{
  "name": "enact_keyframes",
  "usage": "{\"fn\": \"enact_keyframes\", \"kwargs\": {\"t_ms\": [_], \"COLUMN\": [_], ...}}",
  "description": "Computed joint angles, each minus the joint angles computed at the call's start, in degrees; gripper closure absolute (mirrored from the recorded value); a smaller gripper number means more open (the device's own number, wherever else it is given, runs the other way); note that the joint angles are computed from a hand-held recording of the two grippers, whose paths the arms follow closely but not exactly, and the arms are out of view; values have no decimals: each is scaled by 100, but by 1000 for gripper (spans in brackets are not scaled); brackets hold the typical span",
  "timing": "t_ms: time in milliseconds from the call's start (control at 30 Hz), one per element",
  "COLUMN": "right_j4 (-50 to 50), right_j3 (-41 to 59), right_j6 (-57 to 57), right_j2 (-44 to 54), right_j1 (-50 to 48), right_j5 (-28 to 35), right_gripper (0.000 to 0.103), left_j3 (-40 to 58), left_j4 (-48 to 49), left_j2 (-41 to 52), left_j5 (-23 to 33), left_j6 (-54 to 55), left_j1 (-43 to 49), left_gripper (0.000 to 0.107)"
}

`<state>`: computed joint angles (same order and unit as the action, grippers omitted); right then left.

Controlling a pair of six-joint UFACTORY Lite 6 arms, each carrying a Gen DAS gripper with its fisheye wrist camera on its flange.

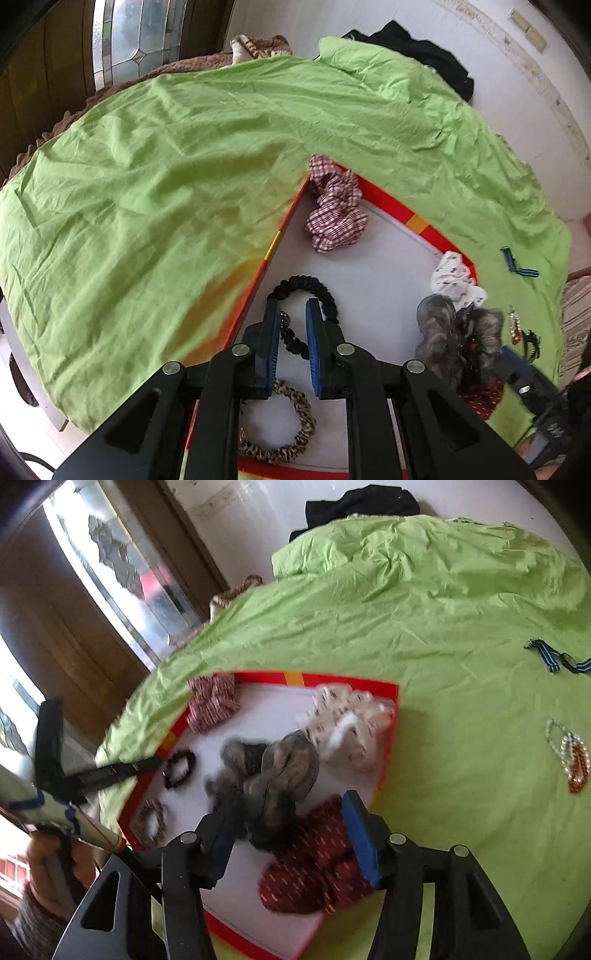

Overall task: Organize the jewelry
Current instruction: 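Carry both scrunchies into the tray and open both tools, then withdraw both tools and move right tool toward the brown sequined clip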

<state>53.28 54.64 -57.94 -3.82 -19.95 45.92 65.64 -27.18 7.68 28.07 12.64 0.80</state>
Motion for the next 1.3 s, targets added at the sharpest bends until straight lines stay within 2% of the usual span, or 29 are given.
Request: {"fn": "enact_keyframes", "kwargs": {"t_ms": [33,100,167,333,400,500,600,667,733,833,1000,1167,1300], "right_j4": [-78,-171,-301,-405,-443,-457,-430,-494,-615,-841,-959,-883,-710], "right_j3": [-32,-129,-253,-751,-945,-1119,-1111,-1013,-860,-449,611,2226,3237], "right_j6": [12,26,96,86,41,-51,-383,-777,-1117,-1834,-2433,-2435,-2290], "right_j2": [55,76,15,-461,-735,-1189,-1572,-1677,-1577,-1040,269,1882,2693], "right_j1": [-37,-71,-61,-173,-301,-691,-1600,-2583,-3359,-4832,-6416,-7340,-7600], "right_j5": [113,287,461,1083,1402,1723,2283,2856,3140,3358,3233,3029,3004], "right_gripper": [45,62,65,65,64,57,53,52,52,52,52,52,51], "left_j3": [-118,-284,-429,-801,-890,-969,-1056,-1120,-1150,-1120,-817,-148,636], "left_j4": [3,0,28,206,343,821,1600,2116,2615,3541,4731,5463,5417], "left_j2": [-176,-457,-732,-1470,-1705,-2043,-2414,-2688,-2906,-3117,-2998,-2220,-1275], "left_j5": [-12,18,56,165,257,330,377,446,531,742,1108,1339,1289], "left_j6": [-3,-10,-61,-173,-339,-853,-1632,-2168,-2710,-3821,-5483,-6624,-6907], "left_j1": [16,39,69,130,113,-72,-442,-779,-1165,-2011,-3532,-4931,-5563], "left_gripper": [93,89,83,82,78,74,71,67,65,63,63,63,63]}}
